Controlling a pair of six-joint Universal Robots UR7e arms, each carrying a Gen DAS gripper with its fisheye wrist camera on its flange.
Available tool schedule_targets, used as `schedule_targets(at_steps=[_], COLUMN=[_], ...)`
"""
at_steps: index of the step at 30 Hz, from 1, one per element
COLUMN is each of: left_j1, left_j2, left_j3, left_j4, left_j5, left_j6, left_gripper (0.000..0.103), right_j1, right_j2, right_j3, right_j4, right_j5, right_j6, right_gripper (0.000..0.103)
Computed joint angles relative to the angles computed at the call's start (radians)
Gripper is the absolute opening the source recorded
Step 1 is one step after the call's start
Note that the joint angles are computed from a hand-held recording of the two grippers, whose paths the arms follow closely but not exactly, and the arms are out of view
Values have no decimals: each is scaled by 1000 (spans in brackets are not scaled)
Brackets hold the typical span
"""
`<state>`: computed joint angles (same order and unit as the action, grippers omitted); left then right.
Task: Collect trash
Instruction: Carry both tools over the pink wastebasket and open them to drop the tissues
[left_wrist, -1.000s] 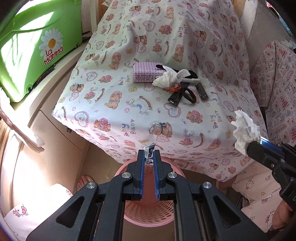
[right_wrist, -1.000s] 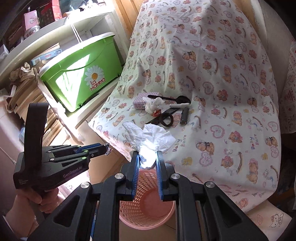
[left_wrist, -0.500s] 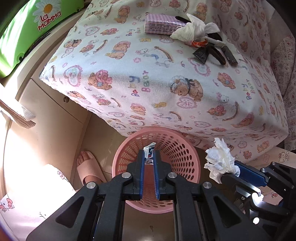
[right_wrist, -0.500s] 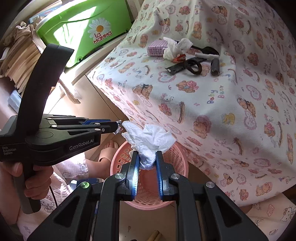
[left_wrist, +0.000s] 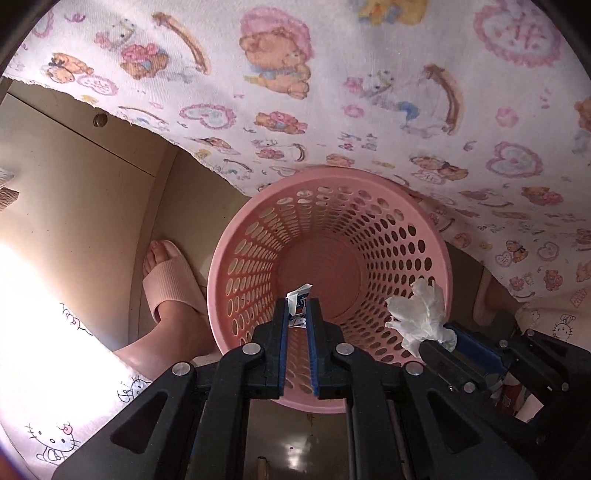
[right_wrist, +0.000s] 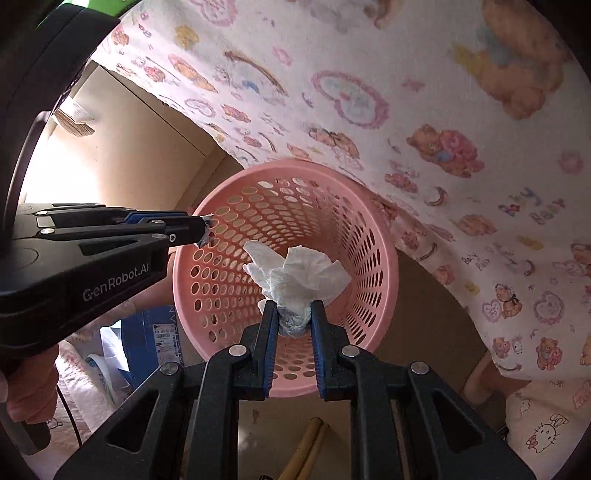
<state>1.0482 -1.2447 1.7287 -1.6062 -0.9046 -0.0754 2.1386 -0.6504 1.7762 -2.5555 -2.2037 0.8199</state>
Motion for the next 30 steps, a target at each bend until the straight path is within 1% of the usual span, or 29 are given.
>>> schedule_targets(at_steps=[2,5,6,7,8,9,10,13,16,20,22,25,29,30], left_j1=[9,14,14,15,17,18,18,12,9,-7,-18,-33,-62,-65], left_j2=[8,11,10,11,13,11,11,8,5,-14,-29,-54,-83,-89], left_j3=[-8,-10,-9,-13,-16,-17,-19,-18,-27,-25,-26,-29,-15,-13], left_j4=[16,23,23,31,33,28,25,20,25,0,-21,-55,-100,-112], left_j5=[-11,-11,-9,-5,-4,-4,-8,3,-7,-3,-4,-11,25,23], left_j6=[-12,-16,-19,-29,-35,-36,-33,-34,-42,-26,-16,6,49,59], left_gripper=[9,9,11,24,39,43,40,40,40,41,43,44,46,46], right_j1=[-9,-15,-18,-20,-22,-23,-22,-19,-10,15,23,48,84,93], right_j2=[2,-2,4,4,5,0,-1,0,-1,-6,-9,-11,-31,-39], right_j3=[9,24,22,23,25,33,33,23,14,-11,-36,-60,-65,-64], right_j4=[-11,-35,-39,-37,-42,-45,-40,-15,10,75,141,174,160,158], right_j5=[27,47,53,60,64,63,60,49,16,-54,-72,-124,-201,-222], right_j6=[7,8,10,14,19,25,31,35,47,67,90,97,98,105], right_gripper=[18,21,25,29,38,47,49,50,50,50,50,50,50,50])
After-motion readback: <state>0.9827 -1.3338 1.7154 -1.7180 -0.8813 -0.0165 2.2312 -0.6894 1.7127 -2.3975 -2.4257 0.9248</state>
